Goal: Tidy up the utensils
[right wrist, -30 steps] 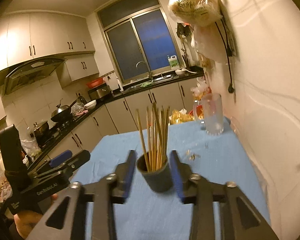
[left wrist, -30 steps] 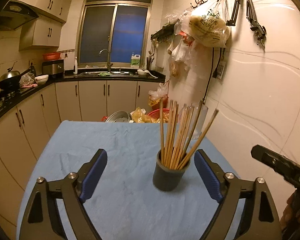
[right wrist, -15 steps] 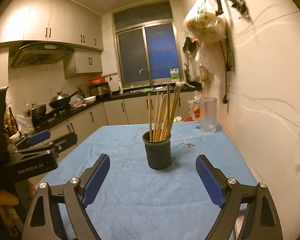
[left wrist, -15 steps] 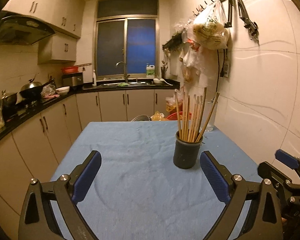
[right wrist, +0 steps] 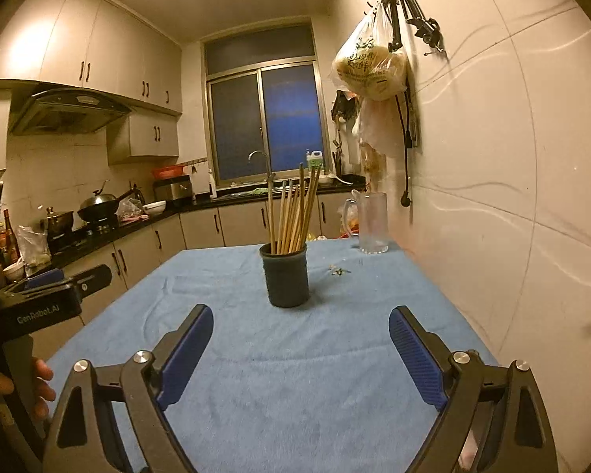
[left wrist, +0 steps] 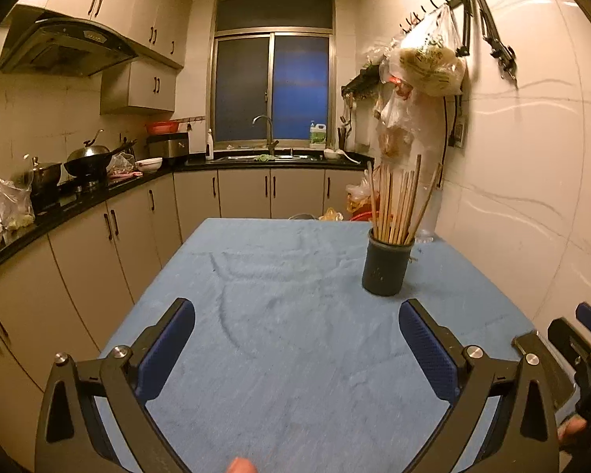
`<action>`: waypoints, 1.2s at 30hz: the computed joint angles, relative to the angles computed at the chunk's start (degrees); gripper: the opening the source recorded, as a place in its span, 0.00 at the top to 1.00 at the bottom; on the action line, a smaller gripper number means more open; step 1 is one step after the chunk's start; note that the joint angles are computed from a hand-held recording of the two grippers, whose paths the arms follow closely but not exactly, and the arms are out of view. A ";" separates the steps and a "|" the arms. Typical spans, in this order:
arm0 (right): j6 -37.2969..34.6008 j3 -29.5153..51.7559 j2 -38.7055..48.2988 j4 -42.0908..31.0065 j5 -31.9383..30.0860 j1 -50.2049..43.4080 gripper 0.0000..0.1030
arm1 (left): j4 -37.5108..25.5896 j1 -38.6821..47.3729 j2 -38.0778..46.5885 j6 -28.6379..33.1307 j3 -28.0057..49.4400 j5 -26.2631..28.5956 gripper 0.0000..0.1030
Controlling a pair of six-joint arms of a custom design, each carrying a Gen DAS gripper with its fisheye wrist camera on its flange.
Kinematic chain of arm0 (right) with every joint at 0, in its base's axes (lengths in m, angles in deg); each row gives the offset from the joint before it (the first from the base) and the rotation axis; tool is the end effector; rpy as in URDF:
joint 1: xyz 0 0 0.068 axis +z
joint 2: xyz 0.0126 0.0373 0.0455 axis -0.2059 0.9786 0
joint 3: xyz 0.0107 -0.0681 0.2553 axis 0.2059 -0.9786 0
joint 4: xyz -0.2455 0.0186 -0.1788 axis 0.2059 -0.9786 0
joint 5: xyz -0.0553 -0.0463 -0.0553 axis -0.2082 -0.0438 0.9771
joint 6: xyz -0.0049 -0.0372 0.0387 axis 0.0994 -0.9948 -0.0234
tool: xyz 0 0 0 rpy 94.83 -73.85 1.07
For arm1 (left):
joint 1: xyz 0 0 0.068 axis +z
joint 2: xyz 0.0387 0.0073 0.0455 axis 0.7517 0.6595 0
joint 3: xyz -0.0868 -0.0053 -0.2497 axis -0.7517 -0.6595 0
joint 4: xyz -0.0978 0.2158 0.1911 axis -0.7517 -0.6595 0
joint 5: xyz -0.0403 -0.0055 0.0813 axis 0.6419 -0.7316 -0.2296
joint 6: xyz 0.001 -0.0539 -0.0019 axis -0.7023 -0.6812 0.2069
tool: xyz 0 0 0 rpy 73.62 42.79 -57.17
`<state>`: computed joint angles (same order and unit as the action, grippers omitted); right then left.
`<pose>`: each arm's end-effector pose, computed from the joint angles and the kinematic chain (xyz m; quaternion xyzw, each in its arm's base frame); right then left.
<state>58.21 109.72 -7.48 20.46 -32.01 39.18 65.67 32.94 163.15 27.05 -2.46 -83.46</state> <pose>0.2314 0.2418 0.1895 0.0709 0.8064 0.0047 0.5871 0.3534 -0.0962 0.1960 0.0630 0.8319 -0.0503 0.5490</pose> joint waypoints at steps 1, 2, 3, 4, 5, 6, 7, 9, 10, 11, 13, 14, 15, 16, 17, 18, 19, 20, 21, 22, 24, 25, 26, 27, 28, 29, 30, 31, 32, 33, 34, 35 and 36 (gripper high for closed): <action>0.26 -0.30 -0.30 -0.16 0.28 0.57 0.10 | 0.27 0.03 -0.93 0.29 -0.95 0.24 0.00; 0.35 -0.51 -0.51 -0.16 0.49 1.06 0.10 | 0.71 -0.06 -1.85 0.39 -2.02 0.09 0.00; 0.37 -0.82 -0.88 -0.17 0.94 1.81 0.10 | 1.33 -0.09 -3.02 0.56 -3.28 -0.06 0.00; 0.47 -0.88 -0.93 -0.27 1.49 2.40 0.09 | 1.53 -0.09 -4.15 0.82 -4.29 0.03 0.00; 0.72 -0.80 -1.02 -0.76 2.58 3.35 0.09 | 1.71 -0.12 -5.25 1.00 -5.25 -0.13 0.00; 0.80 -0.82 -1.09 -0.99 3.42 4.05 0.09 | 1.69 -0.08 -6.06 1.06 -5.88 -0.17 0.00; 0.73 -0.84 -1.23 -1.10 3.87 4.65 0.09 | 1.52 0.04 -6.92 1.10 -6.45 -0.07 0.00; 1.17 -0.38 -1.32 -2.25 4.43 5.54 0.08 | 1.06 0.05 -8.71 0.71 -7.48 -0.48 0.00; 1.36 -0.36 -1.43 -2.55 4.80 6.08 0.08 | 0.90 0.06 -9.41 0.57 -7.85 -0.63 0.00; 1.58 -0.25 -1.54 -3.00 5.35 6.69 0.08 | 0.81 0.07 -10.35 0.53 -8.41 -0.87 0.00; 1.85 -0.11 -1.79 -3.65 6.60 7.92 0.08 | 1.22 -0.05 -12.13 0.72 -9.64 -1.51 0.00; 1.75 -0.03 -1.99 -3.92 7.49 8.54 0.08 | 1.36 -0.13 -13.16 0.73 -10.29 -1.84 0.00; 1.67 0.06 -2.17 -4.12 8.12 8.96 0.08 | 1.23 -0.12 -13.81 0.62 -10.62 -1.89 0.00; 1.72 0.09 -2.48 -4.44 8.91 9.52 0.08 | 0.99 -0.05 -14.53 0.37 -10.94 -1.67 0.00; 2.07 0.25 -2.59 -4.98 9.50 10.01 0.08 | 0.76 -0.11 -15.04 0.23 -11.17 -1.65 0.00; 2.64 0.46 -2.81 -5.89 10.05 10.44 0.08 | 0.49 -0.19 -15.85 0.11 -11.59 -1.78 0.00; 2.77 0.41 -2.91 -6.01 10.14 10.51 0.08 | 0.59 -0.37 -16.58 0.08 -12.10 -2.19 0.00; 3.11 0.49 -3.06 -6.56 10.42 10.86 0.08 | 0.64 -0.64 -17.12 0.09 -12.45 -2.81 0.00; 3.44 0.57 -3.20 -7.08 10.77 11.25 0.08 | 0.75 -0.91 -17.91 0.09 -12.95 -3.67 0.00; 3.61 0.60 -3.33 -7.45 11.30 11.68 0.08 | 0.98 -1.03 -18.68 0.15 -13.47 -4.06 0.00; 3.61 0.77 -3.51 -7.95 12.38 12.41 0.07 | 1.08 -1.27 -19.99 0.26 -14.16 -4.78 0.00; 3.72 0.84 -3.56 -8.11 12.85 12.82 0.07 | 1.15 -1.25 -20.78 0.23 -14.62 -4.77 0.00; 3.98 0.93 -3.61 -8.42 13.37 13.26 0.07 | 1.00 -1.11 -21.33 0.18 -14.85 -4.42 0.00; 4.35 1.01 -3.68 -8.95 13.85 13.60 0.07 | 0.94 -0.92 -21.75 0.01 -15.02 -4.00 0.00; 4.69 1.09 -3.71 -9.40 14.22 13.85 0.07 | 0.82 -0.72 -22.40 -0.13 -15.36 -3.53 0.00; 5.14 1.25 -3.68 -9.95 14.51 14.12 0.07 | 0.57 -0.61 -23.00 -0.16 -15.62 -3.39 0.00; 5.39 1.33 -3.70 -10.32 14.77 14.32 0.07 | 0.45 -0.62 -23.46 -0.13 -15.82 -3.40 0.00; 5.56 1.40 -3.74 -10.59 15.14 14.54 0.07 | 0.39 -0.50 -23.88 -0.04 -16.03 -3.23 0.00; 5.50 1.51 -3.78 -10.66 15.47 14.73 0.07 | 0.35 -0.39 -24.30 0.04 -16.22 -3.07 0.00; 5.36 1.48 -3.89 -10.55 15.92 14.98 0.07 | 0.31 -0.36 -24.67 0.06 -16.38 -3.12 0.00; 5.20 1.44 -4.03 -10.44 16.46 15.28 0.07 | 0.23 -0.41 -24.90 0.04 -16.47 -3.15 0.00; 5.13 1.41 -4.17 -10.43 16.91 15.53 0.07 | 0.15 -0.34 -25.09 0.02 -16.57 -2.90 0.00; 5.10 1.24 -4.45 -10.41 17.09 15.62 0.07 | -0.06 -0.25 -25.35 0.02 -16.67 -2.68 0.00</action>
<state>63.30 110.95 -11.93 10.05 -14.92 54.80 65.61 32.69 137.80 27.07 -19.13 -86.14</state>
